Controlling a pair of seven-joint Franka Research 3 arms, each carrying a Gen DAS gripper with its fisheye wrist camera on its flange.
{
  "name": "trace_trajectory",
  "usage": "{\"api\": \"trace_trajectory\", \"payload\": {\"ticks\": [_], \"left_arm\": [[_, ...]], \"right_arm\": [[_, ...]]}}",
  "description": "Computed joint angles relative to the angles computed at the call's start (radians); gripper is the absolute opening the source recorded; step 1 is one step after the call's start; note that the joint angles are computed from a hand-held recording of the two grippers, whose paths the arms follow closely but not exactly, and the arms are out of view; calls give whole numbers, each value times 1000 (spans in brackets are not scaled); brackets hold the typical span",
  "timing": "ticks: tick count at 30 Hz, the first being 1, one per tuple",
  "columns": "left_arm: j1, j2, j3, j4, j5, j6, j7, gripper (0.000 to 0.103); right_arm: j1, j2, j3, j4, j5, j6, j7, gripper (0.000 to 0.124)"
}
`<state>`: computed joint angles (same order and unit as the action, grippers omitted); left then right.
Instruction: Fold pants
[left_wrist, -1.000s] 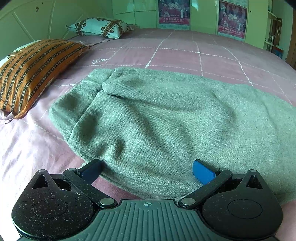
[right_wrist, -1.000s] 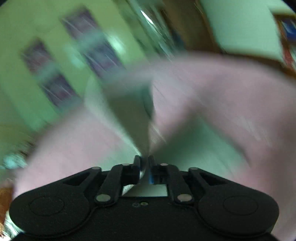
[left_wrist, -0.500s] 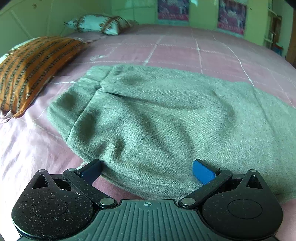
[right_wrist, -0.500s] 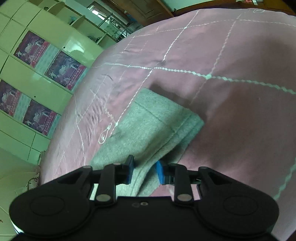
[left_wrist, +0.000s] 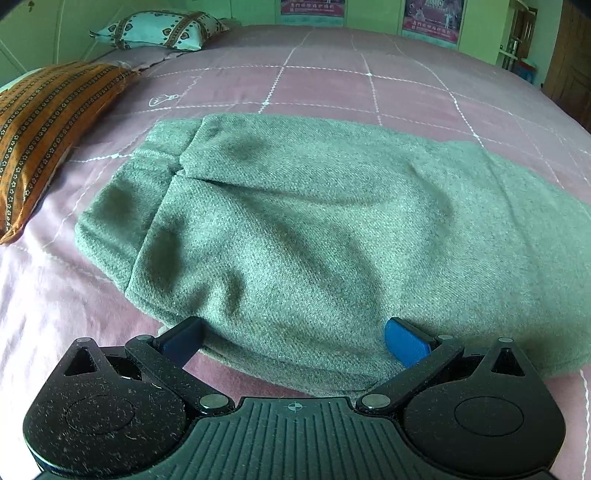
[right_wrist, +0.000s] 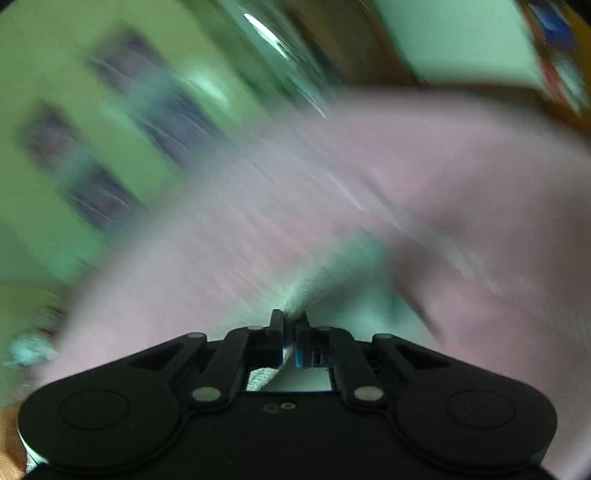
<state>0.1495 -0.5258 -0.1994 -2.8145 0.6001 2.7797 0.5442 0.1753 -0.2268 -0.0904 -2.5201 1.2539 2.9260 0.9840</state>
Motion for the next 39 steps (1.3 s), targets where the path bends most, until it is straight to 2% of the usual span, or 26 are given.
{"api": "trace_trajectory", "payload": {"ticks": [2,3,4,5,8,12,14,16,18,19,21,22,23,24,25,27,30,33,34,35,36,37,38,39], "left_arm": [[-6,-1,8,-1,-7,0,9,103],[-6,2,8,1,-8,0,11,103],[-5,3,6,2,-9,-2,10,103],[-3,7,4,6,-8,-5,8,103],[-4,10,0,11,-5,-11,1,103],[-3,8,1,9,-2,-8,-5,103],[1,7,-1,7,3,-3,-11,103],[6,2,-6,1,11,3,-20,103],[11,-2,-9,-4,19,10,-27,103],[10,-3,-9,-6,20,11,-28,103],[2,-4,0,-6,13,8,-16,103],[-5,-3,7,-5,5,4,-6,103],[-10,-3,12,-3,-2,-1,3,103],[-12,-1,15,0,-7,-4,10,103],[-13,1,16,1,-11,-5,14,103],[-10,7,14,6,-13,-5,17,103],[-13,11,19,11,-22,-9,28,103],[-3,12,7,11,-14,-5,16,103],[-1,11,4,9,-11,-4,10,103],[-1,9,3,7,-10,-3,8,103],[-4,6,6,6,-13,-6,10,103],[-11,3,12,5,-19,-9,17,103],[-13,2,16,4,-22,-7,22,103],[-10,2,17,1,-20,0,23,103]], "right_arm": [[9,-10,-24,-16,106,-17,-83,0],[5,-12,-22,-14,138,-12,-95,5],[-6,-7,-11,-7,112,-5,-61,9],[-15,-4,1,3,70,3,-27,3],[-5,24,16,99,9,-4,-56,0],[40,21,9,262,142,-27,-283,0],[51,-14,8,285,247,-35,-407,0],[45,-59,7,252,310,-47,-470,0],[26,-71,17,190,296,-15,-456,0],[11,-53,20,156,246,4,-395,0],[-37,28,23,103,34,-12,-130,0],[-75,65,39,87,-17,-32,-55,0],[-79,81,28,71,3,-50,-50,0],[-48,80,-15,60,93,-67,-109,0],[-40,76,-24,57,176,-65,-177,0],[-54,64,6,53,181,-41,-198,0],[-50,30,10,66,235,-44,-256,0],[-59,20,14,59,170,-42,-199,0],[-62,35,9,55,95,-49,-134,0],[-98,80,37,76,43,-65,-93,0],[-101,96,31,79,61,-80,-108,0],[-69,76,-4,71,149,-64,-182,5],[-59,44,-5,59,297,-18,-325,11],[-64,12,-2,42,388,7,-412,13]]}}
